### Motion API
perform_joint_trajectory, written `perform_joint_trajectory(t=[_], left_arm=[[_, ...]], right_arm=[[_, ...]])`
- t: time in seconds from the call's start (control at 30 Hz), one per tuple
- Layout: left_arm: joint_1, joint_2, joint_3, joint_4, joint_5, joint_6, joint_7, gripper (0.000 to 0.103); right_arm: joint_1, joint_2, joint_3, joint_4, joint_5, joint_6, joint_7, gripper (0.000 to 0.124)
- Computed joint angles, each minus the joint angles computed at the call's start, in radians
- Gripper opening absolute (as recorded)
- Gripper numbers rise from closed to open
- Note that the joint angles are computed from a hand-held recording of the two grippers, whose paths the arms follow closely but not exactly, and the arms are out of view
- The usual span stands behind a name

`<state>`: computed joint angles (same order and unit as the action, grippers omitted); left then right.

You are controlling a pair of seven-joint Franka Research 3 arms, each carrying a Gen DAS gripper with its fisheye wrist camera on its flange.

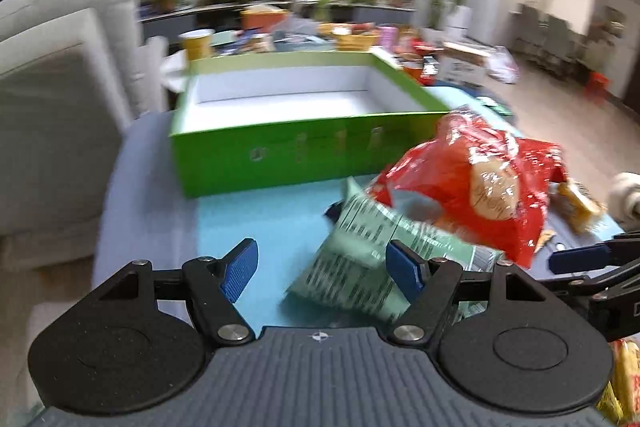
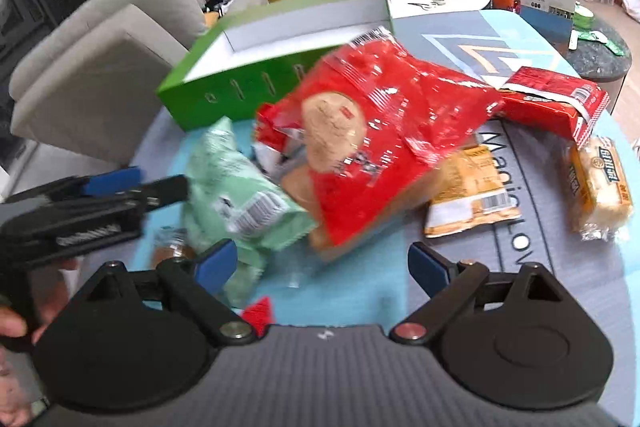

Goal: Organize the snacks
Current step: 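Reach the right gripper down and grasp the light-green snack bag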

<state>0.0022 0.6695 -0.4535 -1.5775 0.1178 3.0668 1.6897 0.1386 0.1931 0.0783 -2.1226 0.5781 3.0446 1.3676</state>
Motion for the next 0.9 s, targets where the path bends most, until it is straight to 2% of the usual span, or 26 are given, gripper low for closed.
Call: perform_joint_trajectory(t=[0.1,0.17,0.23,0.33,0.47,0.5,0.57,0.7,0.83,0.9], left_arm=[[0.106,0.118,-0.164,0.119,-0.055,-0.088,0.112,0.069],[0.147,0.185,-0.243,0.201,-0.118,-0.179,0.169,0.069],[0.171,0.228,-0.291,0.259,-0.168,-0.265,0.219,0.069],[0.197,0.276,-0.339,0.312,-0.230,-0.358,0.305,0.069],[0.259,0.270,-0.391,0.248,-0.314,-0.330,0.407,0.069],[0.275,0.265,-0.403,0.228,-0.333,-0.328,0.432,0.069],[0.295,0.244,-0.407,0.190,-0.360,-0.315,0.472,0.068],[0.317,0.164,-0.391,0.082,-0.408,-0.253,0.520,0.067],[0.359,0.114,-0.420,-0.010,-0.480,-0.173,0.592,0.066],[0.383,0.103,-0.448,-0.037,-0.515,-0.150,0.620,0.064]], right_arm=[[-0.029,0.052,0.040,0.097,0.069,-0.106,-0.045,0.064],[0.004,0.084,0.007,0.137,0.018,-0.141,0.005,0.064],[0.040,0.114,-0.031,0.164,-0.049,-0.151,0.089,0.064],[0.014,0.148,-0.008,0.206,-0.018,-0.164,0.110,0.064],[0.013,0.159,-0.001,0.221,-0.029,-0.150,0.116,0.061],[0.015,0.157,0.002,0.210,-0.033,-0.135,0.108,0.056],[0.007,0.147,0.016,0.195,-0.020,-0.119,0.091,0.051],[0.050,0.150,-0.019,0.199,-0.084,-0.101,0.147,0.050],[0.068,0.172,-0.021,0.235,-0.129,-0.086,0.166,0.050],[0.042,0.169,0.020,0.241,-0.106,-0.065,0.122,0.044]])
